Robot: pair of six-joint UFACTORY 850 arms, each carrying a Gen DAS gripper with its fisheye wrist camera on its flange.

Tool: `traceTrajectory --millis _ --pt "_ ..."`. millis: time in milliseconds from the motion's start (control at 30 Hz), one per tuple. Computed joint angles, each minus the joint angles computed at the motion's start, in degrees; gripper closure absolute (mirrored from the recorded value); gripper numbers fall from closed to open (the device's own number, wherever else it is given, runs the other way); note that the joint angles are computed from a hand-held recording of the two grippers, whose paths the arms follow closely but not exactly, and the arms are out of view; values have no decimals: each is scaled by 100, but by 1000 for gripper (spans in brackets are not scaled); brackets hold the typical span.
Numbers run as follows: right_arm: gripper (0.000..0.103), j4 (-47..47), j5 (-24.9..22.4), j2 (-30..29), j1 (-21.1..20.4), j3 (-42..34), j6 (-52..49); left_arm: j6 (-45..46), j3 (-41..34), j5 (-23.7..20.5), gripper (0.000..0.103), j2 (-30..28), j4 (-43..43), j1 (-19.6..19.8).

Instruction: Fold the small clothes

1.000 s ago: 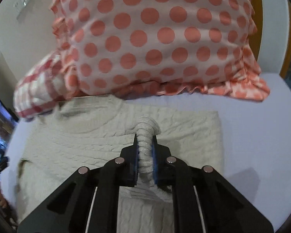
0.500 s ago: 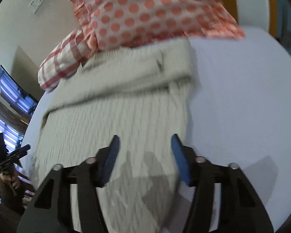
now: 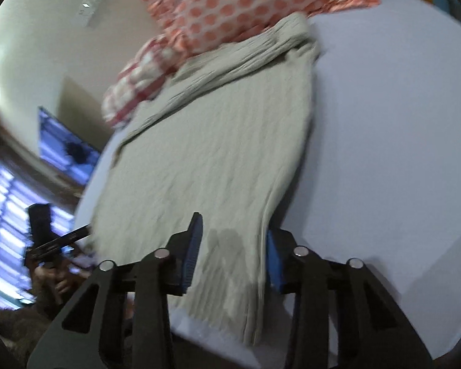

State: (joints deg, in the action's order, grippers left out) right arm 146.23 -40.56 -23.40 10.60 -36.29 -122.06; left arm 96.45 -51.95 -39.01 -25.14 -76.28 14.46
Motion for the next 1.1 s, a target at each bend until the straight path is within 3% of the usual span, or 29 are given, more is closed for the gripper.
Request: traceTrajectory --millis 33,133,200,267,467,600,767,867,967,1033,1100 --pt "71 -111 -161 -21 -9 43 99 -130 11 -43 50 3 4 27" --pt "95 -245 -677 -155 -74 166 350 -344 47 -89 65 5 -52 92" --pt "96 -59 -917 -219 -33 229 247 -741 20 -50 95 -54 66 104" --pt "96 -4 -947 -200 12 211 266 -941 -62 -353 95 -177 107 181" --pt "96 97 -1795 176 -183 199 333 -1164 -587 -1417 96 -363 -88 357" --pt "96 -105 -1941 283 -479 -257 786 -1483 -1389 -1532 96 -551 -489 203" --pt "96 -68 -1345 -419 -762 -1798 1624 -2718 -3290 -741 96 -1517 -609 -291" --pt "96 26 -498 -1205 -882 -3035 2143 -4189 -4786 178 96 -2398 296 -653" --pt "95 -908 967 -2136 -928 -4455 3362 -5988 -6459 124 95 -3546 1780 -827" --pt "95 -1847 1325 -2552 -946 -4995 4513 -6935 -7293 -144 94 -4066 2567 -903" --pt "90 -2262 1380 -2672 -980 -5169 4897 -7028 -7586 -287 89 -4217 2839 -921"
